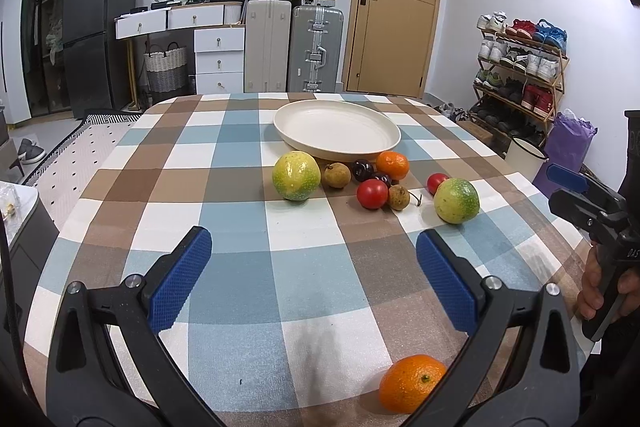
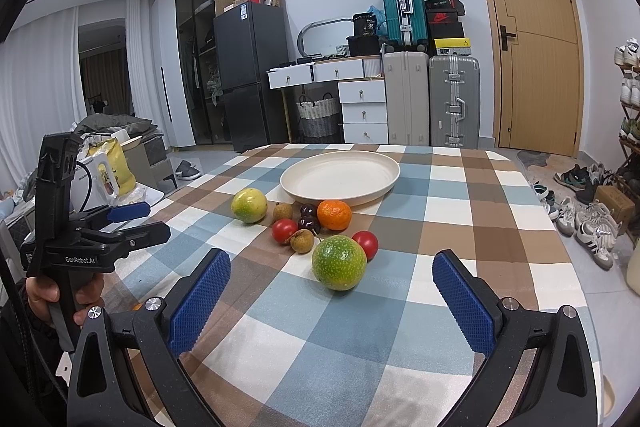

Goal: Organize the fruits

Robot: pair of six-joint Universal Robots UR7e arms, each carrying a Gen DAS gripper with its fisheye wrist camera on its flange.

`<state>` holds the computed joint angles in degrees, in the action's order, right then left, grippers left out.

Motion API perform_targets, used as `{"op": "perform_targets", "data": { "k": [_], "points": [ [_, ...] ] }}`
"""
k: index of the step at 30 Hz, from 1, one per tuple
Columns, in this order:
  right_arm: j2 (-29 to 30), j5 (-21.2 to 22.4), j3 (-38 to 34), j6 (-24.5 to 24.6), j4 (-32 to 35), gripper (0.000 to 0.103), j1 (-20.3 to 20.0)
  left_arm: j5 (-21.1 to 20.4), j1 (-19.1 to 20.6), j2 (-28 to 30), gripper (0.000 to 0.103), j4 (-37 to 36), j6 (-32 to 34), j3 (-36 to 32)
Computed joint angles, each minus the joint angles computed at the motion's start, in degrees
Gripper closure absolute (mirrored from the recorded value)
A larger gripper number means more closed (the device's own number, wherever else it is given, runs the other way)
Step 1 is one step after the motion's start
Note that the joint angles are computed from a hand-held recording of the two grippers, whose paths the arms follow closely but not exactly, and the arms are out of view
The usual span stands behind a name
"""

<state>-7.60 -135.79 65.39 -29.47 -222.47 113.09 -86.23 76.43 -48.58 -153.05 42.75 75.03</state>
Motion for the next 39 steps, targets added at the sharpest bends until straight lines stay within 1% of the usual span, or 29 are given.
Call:
{"op": "perform_targets", "data": {
  "k": [10, 18, 19, 26, 29, 30, 35, 37, 39],
  "points": [
    [-0.1, 0.0, 0.0, 0.2, 0.2, 0.000, 0.0, 0.0, -0.1, 0.0, 0.001, 0.2, 0.1, -0.1],
    [-0.3, -1.7, -0.2, 1.8, 1.4, 0.000, 0.4, 0.0, -0.1, 0.0, 0.001, 0.3, -0.2, -0.4],
    [-0.2, -1.2, -0.4, 2.3, 1.9, 0.000, -0.2, 0.1, -0.1, 0.0, 0.001, 0.2, -0.2, -0.4],
    [-0.6, -2.0, -0.2, 3.3, 2.8, 0.000, -0.2, -0.5, 0.0, -0.2, 0.001, 0.4, 0.6, -0.5],
    [-0.9, -2.3, 0.0, 4.0, 3.6, 0.000, -0.3, -1.5, 0.2, -0.1, 0.001, 3.3, -0.6, -1.5],
    [-0.9, -2.6, 0.1, 4.1, 3.7, 0.000, -0.2, -1.5, 0.2, -0.1, 0.001, 3.3, -0.8, -1.3],
    [-0.7, -3.5, -0.7, 4.7, 5.5, 0.000, -0.3, -1.4, -0.1, -0.4, 0.001, 3.7, -0.1, -1.1],
    [-0.5, -5.0, -1.7, 4.4, 7.1, 0.000, -0.1, -1.3, -0.3, -0.6, 0.001, 4.1, 0.3, -1.0],
    [-1.1, -5.7, -1.6, 5.6, 9.3, 0.000, 0.0, -0.3, -0.6, -0.7, 0.001, 5.1, 0.9, -1.1]
  ]
}}
